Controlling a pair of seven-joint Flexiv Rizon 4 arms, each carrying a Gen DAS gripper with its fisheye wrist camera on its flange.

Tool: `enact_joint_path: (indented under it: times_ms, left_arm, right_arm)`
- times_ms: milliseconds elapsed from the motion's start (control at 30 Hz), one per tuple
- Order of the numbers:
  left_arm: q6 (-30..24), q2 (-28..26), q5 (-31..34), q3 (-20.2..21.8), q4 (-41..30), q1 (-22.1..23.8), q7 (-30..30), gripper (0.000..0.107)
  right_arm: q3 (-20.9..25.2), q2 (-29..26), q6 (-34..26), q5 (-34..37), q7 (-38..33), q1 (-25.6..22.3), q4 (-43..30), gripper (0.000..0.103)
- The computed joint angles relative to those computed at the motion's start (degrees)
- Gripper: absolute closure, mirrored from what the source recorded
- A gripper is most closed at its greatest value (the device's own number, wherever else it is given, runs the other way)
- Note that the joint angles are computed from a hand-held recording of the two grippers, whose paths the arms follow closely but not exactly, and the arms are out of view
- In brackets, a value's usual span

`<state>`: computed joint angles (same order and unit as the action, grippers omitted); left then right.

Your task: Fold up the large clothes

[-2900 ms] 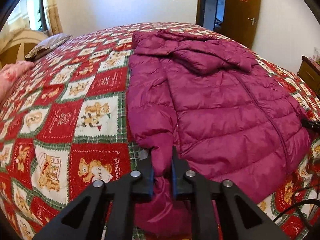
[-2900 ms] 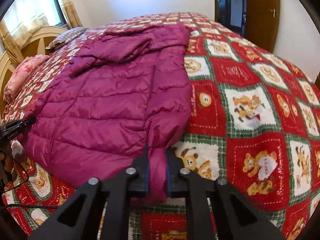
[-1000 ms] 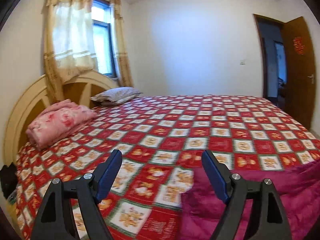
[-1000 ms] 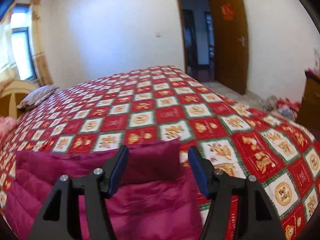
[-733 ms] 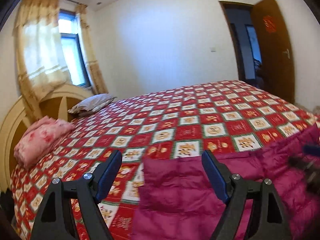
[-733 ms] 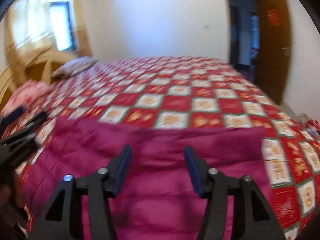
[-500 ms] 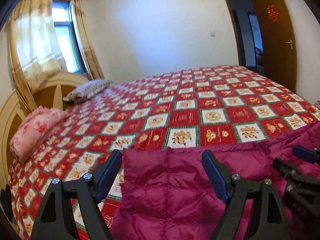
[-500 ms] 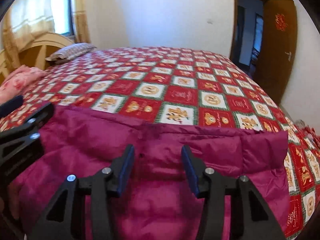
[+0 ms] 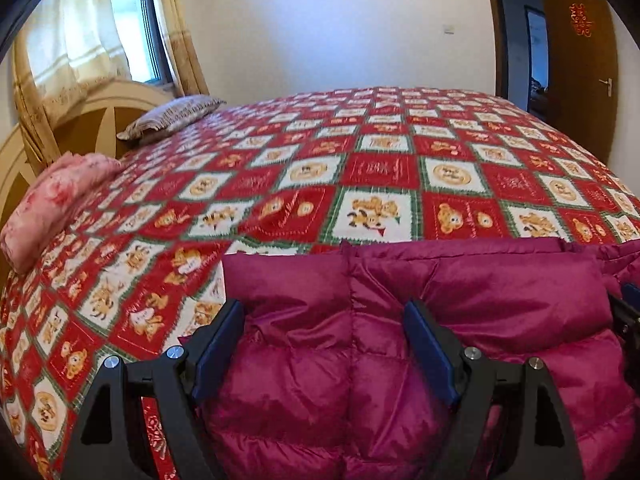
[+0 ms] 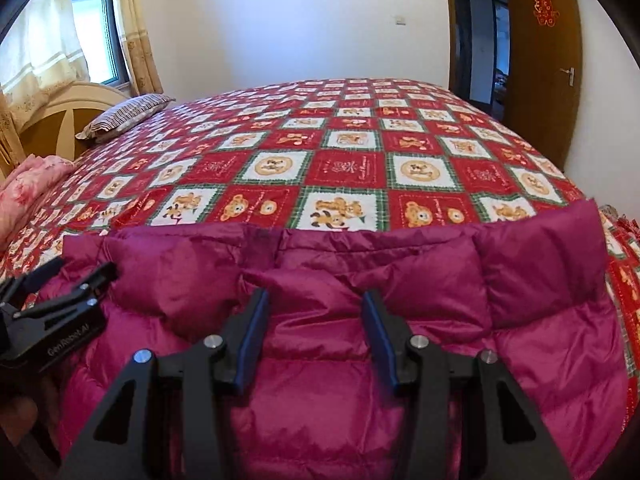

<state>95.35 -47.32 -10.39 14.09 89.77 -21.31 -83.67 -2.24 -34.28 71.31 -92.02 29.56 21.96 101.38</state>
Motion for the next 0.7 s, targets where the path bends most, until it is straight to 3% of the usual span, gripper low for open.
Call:
enact_joint_path:
  times_ms: [700]
  left_arm:
    - [-8.5, -1.5, 5.6, 0.6, -4.7, 0.8, -5.2, 0.015]
  right_arm:
    - [-2.7, -2.2, 1.5, 13.1, -9.8, 3.2, -0.3, 0.051]
